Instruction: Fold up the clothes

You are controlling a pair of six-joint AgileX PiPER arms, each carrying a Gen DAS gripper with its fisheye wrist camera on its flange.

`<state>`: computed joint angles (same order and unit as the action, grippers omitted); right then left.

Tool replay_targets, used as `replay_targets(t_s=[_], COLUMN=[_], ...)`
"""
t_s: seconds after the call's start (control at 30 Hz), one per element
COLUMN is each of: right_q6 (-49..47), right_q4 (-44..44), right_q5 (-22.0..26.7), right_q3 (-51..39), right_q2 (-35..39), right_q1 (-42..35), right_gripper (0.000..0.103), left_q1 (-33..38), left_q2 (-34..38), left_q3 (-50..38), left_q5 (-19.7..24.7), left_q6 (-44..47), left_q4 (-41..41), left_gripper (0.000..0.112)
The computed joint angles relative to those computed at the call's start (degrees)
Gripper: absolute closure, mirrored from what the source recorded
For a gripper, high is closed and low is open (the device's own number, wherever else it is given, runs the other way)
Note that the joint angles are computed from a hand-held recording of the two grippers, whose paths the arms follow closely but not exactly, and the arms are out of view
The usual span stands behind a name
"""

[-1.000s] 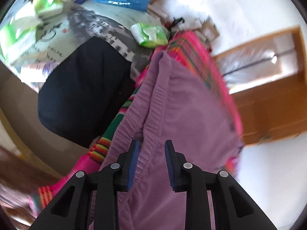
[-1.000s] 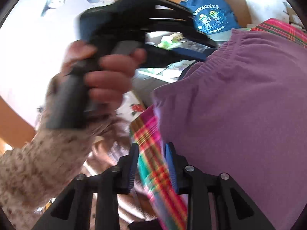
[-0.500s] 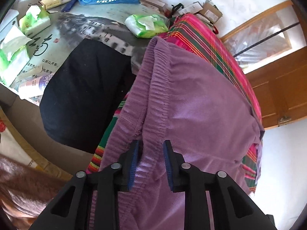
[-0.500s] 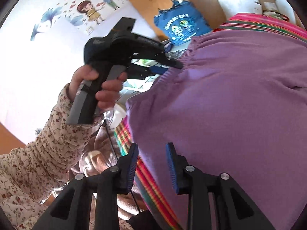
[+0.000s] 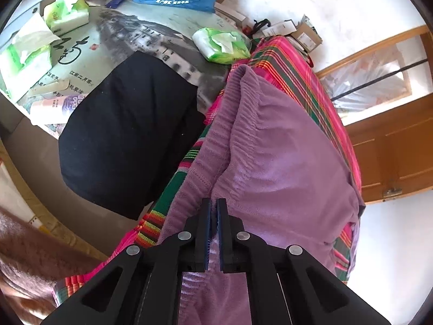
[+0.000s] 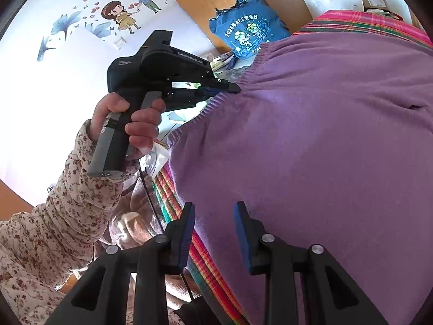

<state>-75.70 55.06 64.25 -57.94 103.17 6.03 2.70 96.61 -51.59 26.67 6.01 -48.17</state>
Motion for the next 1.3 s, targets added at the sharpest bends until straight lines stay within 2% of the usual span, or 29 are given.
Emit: replay_targets(t_s=[0.2,0.27,0.43,0.53,0.6,0.77,0.8,1.0,1.07,1.2,1.3], right_q6=[0.37,0.67,0.74,0.07,-0.23,-0.52,-0.54,0.94,1.94,5.05,8.53], right_q4=[0.41,0.31,0.23,0.52,0.68,0.28,-0.03,-1.32,-1.69,-3.16,-4.16], right_q5=[-3.43,-4.7,-4.32,-4.2,-4.02,-4.09,-4.17,-7.5,-7.94,-12.7,-12.25], right_q3=[0.18,0.48,0.64,0.76,0.75,-0.38,-0.98,-6.26,-9.62,-14.16,-17.85], right_q2=[0.03,0.04,-0.75,-1.76,-2.19,-3.65,-3.73,-2.1,-0.31,2.1,5.12], right_q1=[1.28,1.59,0.67,-1.27,-3.51,-12.31,-14.88,-29.98,-33.87,-38.05,-39.73], right_gripper=[0.072,0.072,0.072,0.072,0.072,0.072,0.072,0.072,0.072,0.072,0.072], left_q1=[-0.26,-1.57,-2.25,-1.94,-2.52,-9.86,-11.97,-24.52,-27.56,-33.01,-35.58], left_q2=[-1.72,-3.11,-7.09,-10.81,-12.95,-14.95,-15.19,-9.67,-5.6,3.09,8.93], left_q3=[1.82,2.44,3.27,4.79,5.06,1.02,-0.17,-12.21,-17.36,-27.79,-35.15], left_q5=[-0.72,-1.72,-0.16,0.54,1.43,4.66,5.13,7.68,8.91,11.76,14.68], left_q6=[-0.33,-4.34,-17.84,-22.24,-23.97,-34.09,-36.16,-43.27,-42.2,-41.8,-40.0], left_q4=[0.51,5.51,19.47,23.31,24.71,33.53,35.31,44.07,44.48,46.87,46.51], left_gripper=[0.103,0.102,0.102,0.102,0.093,0.092,0.089,0.087,0.087,0.087,0.087])
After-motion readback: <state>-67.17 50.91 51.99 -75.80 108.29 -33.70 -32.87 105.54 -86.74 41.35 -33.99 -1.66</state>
